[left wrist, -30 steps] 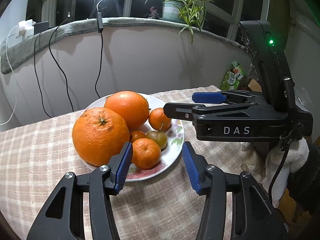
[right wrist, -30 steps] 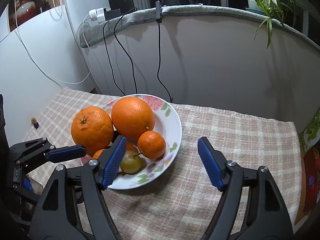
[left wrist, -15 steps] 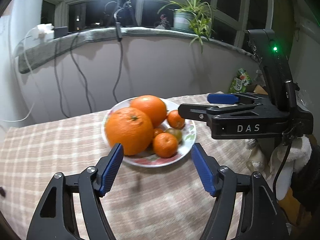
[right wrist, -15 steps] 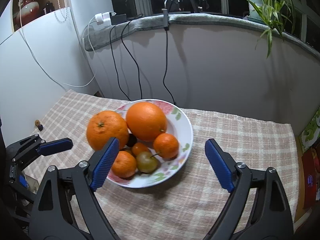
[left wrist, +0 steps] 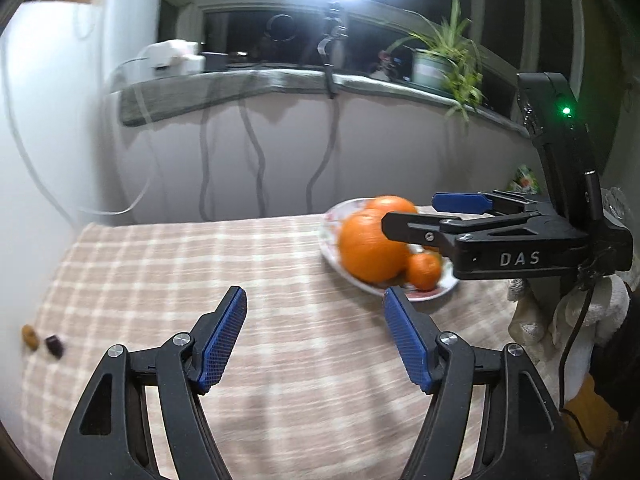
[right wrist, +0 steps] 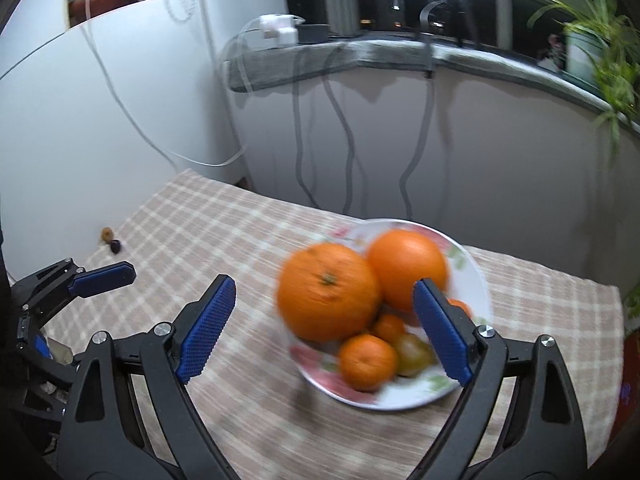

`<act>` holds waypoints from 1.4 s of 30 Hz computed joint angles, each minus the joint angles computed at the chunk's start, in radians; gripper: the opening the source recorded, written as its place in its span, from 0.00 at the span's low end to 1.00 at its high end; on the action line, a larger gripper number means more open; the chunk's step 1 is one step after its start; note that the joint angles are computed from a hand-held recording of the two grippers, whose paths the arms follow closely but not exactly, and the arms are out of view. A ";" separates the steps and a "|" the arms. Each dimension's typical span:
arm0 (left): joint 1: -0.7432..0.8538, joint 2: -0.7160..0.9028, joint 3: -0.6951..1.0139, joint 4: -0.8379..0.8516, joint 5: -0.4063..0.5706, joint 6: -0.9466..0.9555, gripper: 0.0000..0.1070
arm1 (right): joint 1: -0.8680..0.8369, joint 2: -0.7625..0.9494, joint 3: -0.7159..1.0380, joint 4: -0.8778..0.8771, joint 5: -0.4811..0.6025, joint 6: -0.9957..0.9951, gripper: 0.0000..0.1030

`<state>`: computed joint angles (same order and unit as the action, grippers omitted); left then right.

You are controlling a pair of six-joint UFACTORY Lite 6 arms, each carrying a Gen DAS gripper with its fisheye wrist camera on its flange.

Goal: Organize fruits
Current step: 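Move both open tools toward the small brown fruit and dark plum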

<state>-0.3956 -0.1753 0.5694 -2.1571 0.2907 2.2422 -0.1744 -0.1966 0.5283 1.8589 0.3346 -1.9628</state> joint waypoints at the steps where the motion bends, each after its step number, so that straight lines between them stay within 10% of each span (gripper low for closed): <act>1: 0.028 -0.008 -0.011 0.020 0.011 -0.011 0.66 | 0.032 0.012 0.011 0.024 0.000 -0.008 0.90; 15: 0.568 0.049 -0.032 0.324 0.197 -0.125 0.52 | 0.410 0.358 0.335 0.252 -0.043 -0.148 0.87; 26: 0.817 0.254 0.100 0.275 0.201 -0.027 0.34 | 0.585 0.750 0.769 -0.138 -0.017 0.253 0.59; 42: 0.784 0.440 0.256 0.071 0.079 0.184 0.19 | 0.710 1.309 1.510 -0.831 0.140 0.881 0.36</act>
<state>0.3881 0.2651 0.8257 -2.0859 0.3697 2.4265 0.5357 1.1122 2.0378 1.0278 0.4749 -1.0823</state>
